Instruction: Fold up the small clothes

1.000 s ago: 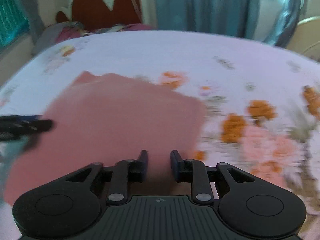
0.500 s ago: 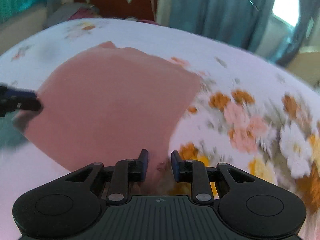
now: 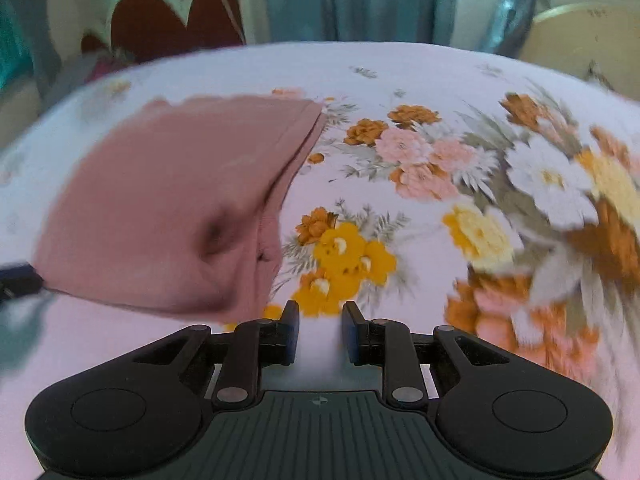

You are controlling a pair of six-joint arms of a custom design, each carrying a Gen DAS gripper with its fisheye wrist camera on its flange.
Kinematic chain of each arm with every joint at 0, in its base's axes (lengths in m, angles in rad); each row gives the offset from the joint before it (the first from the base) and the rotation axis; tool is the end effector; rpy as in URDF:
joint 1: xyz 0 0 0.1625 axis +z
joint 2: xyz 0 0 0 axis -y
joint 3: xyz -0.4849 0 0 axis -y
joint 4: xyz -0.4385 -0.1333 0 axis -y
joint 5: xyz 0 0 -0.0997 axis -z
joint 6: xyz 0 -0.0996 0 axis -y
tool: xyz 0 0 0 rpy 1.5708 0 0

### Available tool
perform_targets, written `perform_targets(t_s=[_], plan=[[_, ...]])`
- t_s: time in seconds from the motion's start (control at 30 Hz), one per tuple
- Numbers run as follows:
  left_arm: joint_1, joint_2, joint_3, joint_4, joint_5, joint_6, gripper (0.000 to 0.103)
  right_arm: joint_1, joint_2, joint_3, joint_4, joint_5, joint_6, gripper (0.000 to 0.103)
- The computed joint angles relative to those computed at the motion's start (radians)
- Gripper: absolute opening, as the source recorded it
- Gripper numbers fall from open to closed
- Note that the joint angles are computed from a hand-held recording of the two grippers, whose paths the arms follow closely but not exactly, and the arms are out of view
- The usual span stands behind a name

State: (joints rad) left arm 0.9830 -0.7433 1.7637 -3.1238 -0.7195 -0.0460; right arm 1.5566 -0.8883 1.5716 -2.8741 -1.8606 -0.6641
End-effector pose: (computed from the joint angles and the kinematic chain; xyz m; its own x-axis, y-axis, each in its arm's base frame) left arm -0.2180 -0.7026 0.1110 -0.7814 0.0146 -0.6239 0.4423 0.7183 -0.5370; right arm 0.0937 -0.7839 0.2422 -0.7598 -0.3601 0.5413 -0.5800 0.7516 -0.3142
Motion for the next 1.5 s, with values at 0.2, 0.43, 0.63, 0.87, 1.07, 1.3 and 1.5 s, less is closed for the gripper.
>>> perform_targets(t_s=[0.2,0.43,0.63,0.87,1.07,1.3,1.5], plan=[[-0.075,-0.022,0.076,-0.062,0.060,-0.005,0.049,0.009,-0.130,0.141,-0.033,0.100,-0.010,0.025],[-0.194,-0.030,0.158,-0.121,0.230,-0.040,0.103,0.027,-0.250,0.282,-0.129,0.156,0.001,0.103],[-0.294,-0.098,0.260,-0.068,0.255,-0.179,0.103,0.051,-0.343,0.398,-0.207,0.129,-0.013,0.103],[-0.384,-0.154,0.335,-0.016,0.301,-0.313,0.103,0.070,-0.461,0.536,-0.261,0.129,-0.003,0.103],[-0.436,-0.171,0.361,-0.013,0.322,-0.345,0.103,0.089,-0.537,0.598,-0.273,0.138,0.008,0.103],[-0.478,-0.164,0.372,-0.055,0.345,-0.332,0.103,0.097,-0.605,0.636,-0.265,0.179,0.007,0.103],[-0.496,-0.158,0.375,-0.091,0.353,-0.320,0.103,0.099,-0.636,0.655,-0.271,0.190,-0.007,0.103]])
